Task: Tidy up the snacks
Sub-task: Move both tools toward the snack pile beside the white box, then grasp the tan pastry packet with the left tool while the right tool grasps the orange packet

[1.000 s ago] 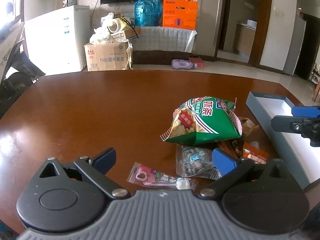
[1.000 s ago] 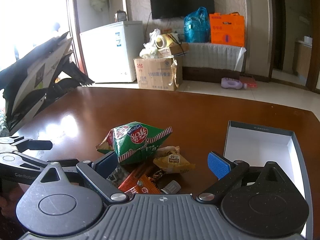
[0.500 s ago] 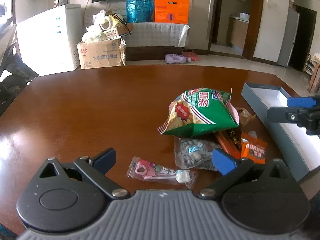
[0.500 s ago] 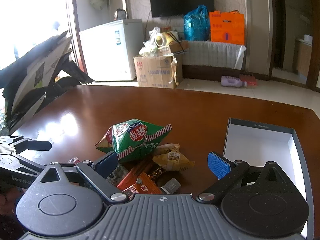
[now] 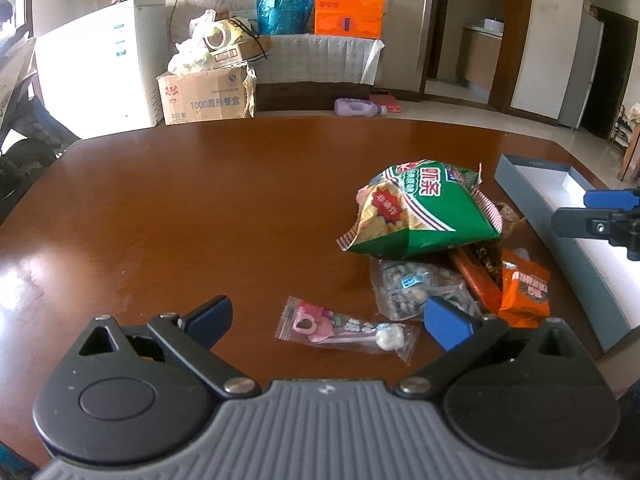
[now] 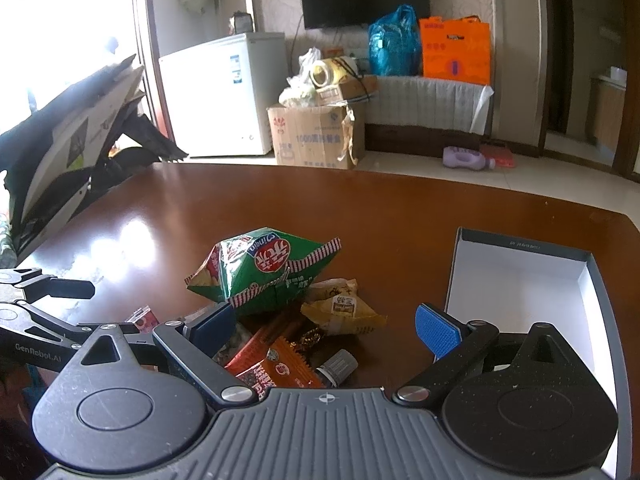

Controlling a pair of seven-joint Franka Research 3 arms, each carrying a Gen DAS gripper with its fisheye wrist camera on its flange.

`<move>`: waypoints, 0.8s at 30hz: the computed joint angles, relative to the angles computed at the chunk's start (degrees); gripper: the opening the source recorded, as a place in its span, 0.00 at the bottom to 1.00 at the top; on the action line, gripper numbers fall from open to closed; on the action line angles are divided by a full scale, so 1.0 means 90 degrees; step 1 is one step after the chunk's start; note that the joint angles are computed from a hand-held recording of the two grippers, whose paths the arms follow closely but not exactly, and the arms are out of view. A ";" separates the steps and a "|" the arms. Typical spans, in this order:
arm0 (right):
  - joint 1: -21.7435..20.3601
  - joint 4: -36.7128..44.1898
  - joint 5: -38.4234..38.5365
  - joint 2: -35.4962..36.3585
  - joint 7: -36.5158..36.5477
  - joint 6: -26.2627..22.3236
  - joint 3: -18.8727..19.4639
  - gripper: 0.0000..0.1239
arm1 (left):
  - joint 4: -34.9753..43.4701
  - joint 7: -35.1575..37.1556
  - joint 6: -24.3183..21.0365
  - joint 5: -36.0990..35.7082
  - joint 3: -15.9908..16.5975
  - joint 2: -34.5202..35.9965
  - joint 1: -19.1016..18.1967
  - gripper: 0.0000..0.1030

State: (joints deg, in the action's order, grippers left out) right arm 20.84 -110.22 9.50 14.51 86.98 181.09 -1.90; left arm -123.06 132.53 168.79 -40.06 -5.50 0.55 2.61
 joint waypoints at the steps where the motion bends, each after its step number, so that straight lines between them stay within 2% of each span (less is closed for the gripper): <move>1: -0.0060 0.0000 0.0030 -0.0007 -0.0056 -0.0018 0.0066 0.79 | 0.0002 0.0016 -0.0010 -0.0005 0.0003 0.0005 0.0004 1.00; 7: -0.0606 -0.0087 0.0444 -0.0118 -0.0773 -0.0264 0.0704 0.78 | 0.0018 0.0097 -0.0055 -0.0017 -0.0018 0.0034 0.0027 1.00; 12: -0.0725 -0.0107 0.0764 -0.0188 -0.1275 -0.0542 0.0871 0.77 | 0.0002 0.0577 -0.0297 -0.0373 -0.0020 -0.0044 0.0017 1.00; 20: -0.0875 -0.0132 0.1397 -0.0258 -0.2152 -0.0815 0.1101 0.76 | -0.0200 0.1703 -0.1089 -0.0921 0.0191 -0.0432 -0.0175 1.00; 24: -0.0828 -0.0160 0.1560 -0.0306 -0.2469 -0.0979 0.1065 0.74 | -0.0303 0.2033 -0.1420 -0.1063 0.0255 -0.0559 -0.0316 1.00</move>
